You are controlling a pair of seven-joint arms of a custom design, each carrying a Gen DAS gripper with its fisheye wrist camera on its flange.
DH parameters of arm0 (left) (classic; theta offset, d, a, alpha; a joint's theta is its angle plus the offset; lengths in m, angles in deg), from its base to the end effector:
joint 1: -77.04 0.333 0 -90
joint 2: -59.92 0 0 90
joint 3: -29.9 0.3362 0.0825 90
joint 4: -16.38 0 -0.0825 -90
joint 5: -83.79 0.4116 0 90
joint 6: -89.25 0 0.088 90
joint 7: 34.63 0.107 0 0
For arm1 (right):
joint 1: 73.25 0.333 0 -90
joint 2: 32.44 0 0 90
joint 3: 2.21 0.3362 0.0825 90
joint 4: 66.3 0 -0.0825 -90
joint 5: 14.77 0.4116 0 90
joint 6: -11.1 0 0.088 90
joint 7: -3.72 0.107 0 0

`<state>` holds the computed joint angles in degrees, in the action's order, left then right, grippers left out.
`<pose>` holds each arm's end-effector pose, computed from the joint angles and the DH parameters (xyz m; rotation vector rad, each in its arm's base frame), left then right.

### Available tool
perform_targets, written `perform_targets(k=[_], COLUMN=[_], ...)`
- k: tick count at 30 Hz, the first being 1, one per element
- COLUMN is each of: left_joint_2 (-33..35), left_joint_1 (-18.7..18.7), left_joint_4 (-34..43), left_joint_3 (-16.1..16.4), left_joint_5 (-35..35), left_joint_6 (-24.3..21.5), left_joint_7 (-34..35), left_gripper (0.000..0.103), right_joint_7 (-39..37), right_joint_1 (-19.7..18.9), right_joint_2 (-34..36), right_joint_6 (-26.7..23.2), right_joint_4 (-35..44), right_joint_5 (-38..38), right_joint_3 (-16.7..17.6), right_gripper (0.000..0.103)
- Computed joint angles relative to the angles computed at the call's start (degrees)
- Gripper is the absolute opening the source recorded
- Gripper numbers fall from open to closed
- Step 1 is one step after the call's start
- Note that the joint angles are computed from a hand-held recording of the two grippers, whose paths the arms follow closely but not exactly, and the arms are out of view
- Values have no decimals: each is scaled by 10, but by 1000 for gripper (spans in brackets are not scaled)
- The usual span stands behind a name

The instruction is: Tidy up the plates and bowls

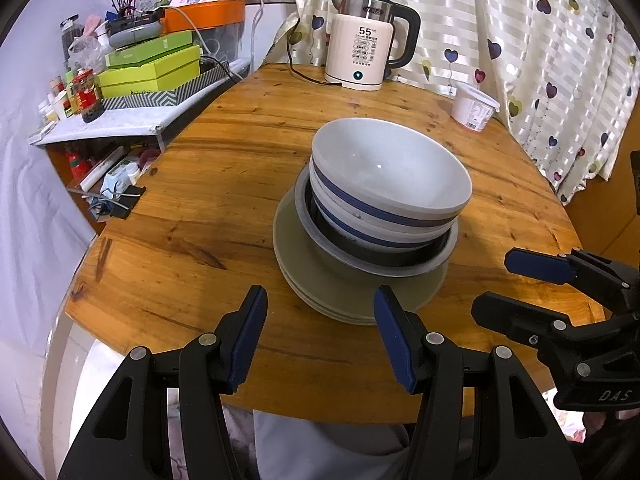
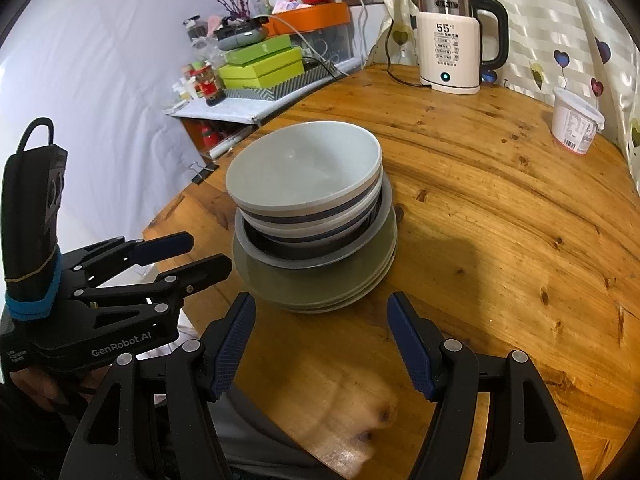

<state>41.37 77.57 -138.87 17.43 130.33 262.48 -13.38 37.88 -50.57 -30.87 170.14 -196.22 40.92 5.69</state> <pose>0.4117 -0.1410 0.3785 -2.0182 1.6508 -0.7039 0.5088 0.2583 0.3874 -2.2030 1.0701 -0.0884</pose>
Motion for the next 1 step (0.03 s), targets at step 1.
perform_targets(k=[1], left_joint_2=[-1], left_joint_1=[-1], left_joint_4=[0], left_joint_3=[1], left_joint_5=[-1], left_joint_6=[0], left_joint_7=[1], left_gripper=[56], right_joint_7=[1], right_joint_1=[0], right_joint_2=[-1], right_joint_6=[0], right_joint_4=[-1], right_joint_5=[-1], right_joint_3=[0], right_gripper=[69])
